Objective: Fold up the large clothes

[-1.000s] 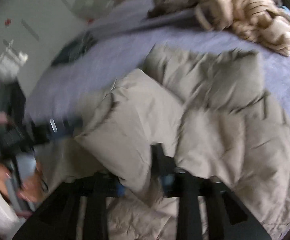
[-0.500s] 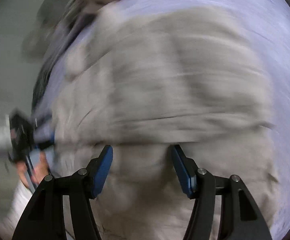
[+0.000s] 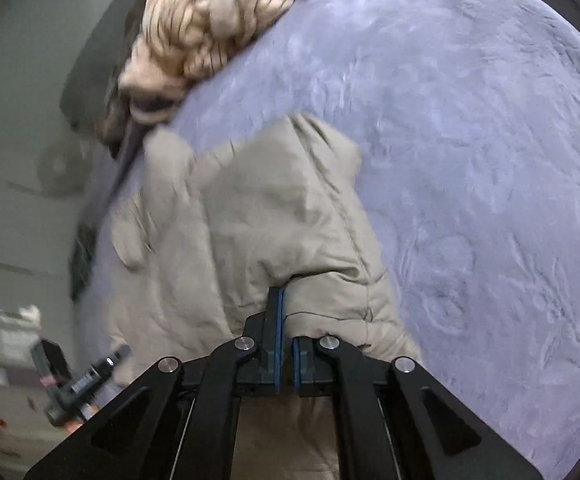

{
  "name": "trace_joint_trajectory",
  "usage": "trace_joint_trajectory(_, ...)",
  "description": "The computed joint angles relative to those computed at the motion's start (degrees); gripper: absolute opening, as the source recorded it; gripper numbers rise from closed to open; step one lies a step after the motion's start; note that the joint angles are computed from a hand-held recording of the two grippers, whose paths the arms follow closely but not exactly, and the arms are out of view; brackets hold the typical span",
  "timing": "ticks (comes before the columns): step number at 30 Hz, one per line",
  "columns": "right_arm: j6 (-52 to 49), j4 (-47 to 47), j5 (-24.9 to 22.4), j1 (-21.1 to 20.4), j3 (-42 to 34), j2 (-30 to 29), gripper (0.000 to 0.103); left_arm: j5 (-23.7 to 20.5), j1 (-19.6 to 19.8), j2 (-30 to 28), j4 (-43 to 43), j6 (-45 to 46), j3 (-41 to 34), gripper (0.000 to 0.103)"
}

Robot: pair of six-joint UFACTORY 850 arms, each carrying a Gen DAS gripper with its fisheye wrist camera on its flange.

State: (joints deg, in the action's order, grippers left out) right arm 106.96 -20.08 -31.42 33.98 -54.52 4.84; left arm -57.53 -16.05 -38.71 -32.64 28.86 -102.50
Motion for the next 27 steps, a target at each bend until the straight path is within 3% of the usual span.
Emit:
trace_joint_trajectory(6,-4.0,6.2,3.9,-0.9,2.7,-1.0,0.005,5.5,-1.3,3.0,5.2,-1.2,3.9,0.015)
trace_joint_trajectory(7,-5.7,7.9,4.2,-1.2,2.7,-0.8,0.010,6.2,-1.5,3.6,7.1,-2.7,3.8,0.016)
trace_joint_trajectory(9,-11.7,12.2,2.0,-1.1,1.4,-0.5,0.021,7.6,-2.0,4.3,10.3,-5.8,3.6,0.037)
trace_joint_trajectory(11,-16.0,12.3,-4.4,0.3,-1.8,-1.1,0.047,10.2,-1.3,5.5,11.2,-6.6,4.3,0.040)
trace_joint_trajectory(12,-16.3,10.6,-8.1,1.3,-3.5,-1.6,0.048,10.4,-0.6,5.7,10.2,-5.9,4.0,0.040)
trace_joint_trajectory(15,-13.7,0.6,-21.3,6.0,-8.5,-3.3,0.047,10.4,0.3,5.5,8.6,-5.3,2.2,0.040)
trace_joint_trajectory(16,-11.5,-2.4,-23.3,6.8,-8.8,-2.9,0.041,10.1,0.5,5.3,7.8,-4.4,1.5,0.040)
trace_joint_trajectory(17,-10.0,-4.0,-23.9,6.8,-8.6,-2.5,0.024,9.6,0.4,4.9,6.9,-3.7,0.6,0.040)
trace_joint_trajectory(18,-8.5,-5.0,-24.0,6.0,-8.3,-2.1,0.018,9.3,0.0,4.5,6.0,-3.0,-0.3,0.040)
trace_joint_trajectory(21,-5.4,-6.9,-18.7,1.8,-5.5,0.0,0.012,6.7,-1.5,3.1,3.6,-1.5,-2.3,0.040)
trace_joint_trajectory(23,-5.7,-7.4,-14.4,-1.4,-5.3,-0.9,0.011,7.3,-2.6,3.8,3.9,-1.3,-0.8,0.040)
trace_joint_trajectory(25,-9.3,-5.7,-9.9,-4.4,-6.1,-3.1,0.011,9.9,-4.7,3.6,9.6,-4.4,0.6,0.040)
trace_joint_trajectory(27,-12.8,-3.2,-8.5,-6.1,-7.3,-5.9,0.011,12.0,-6.0,2.8,16.4,-9.4,1.5,0.040)
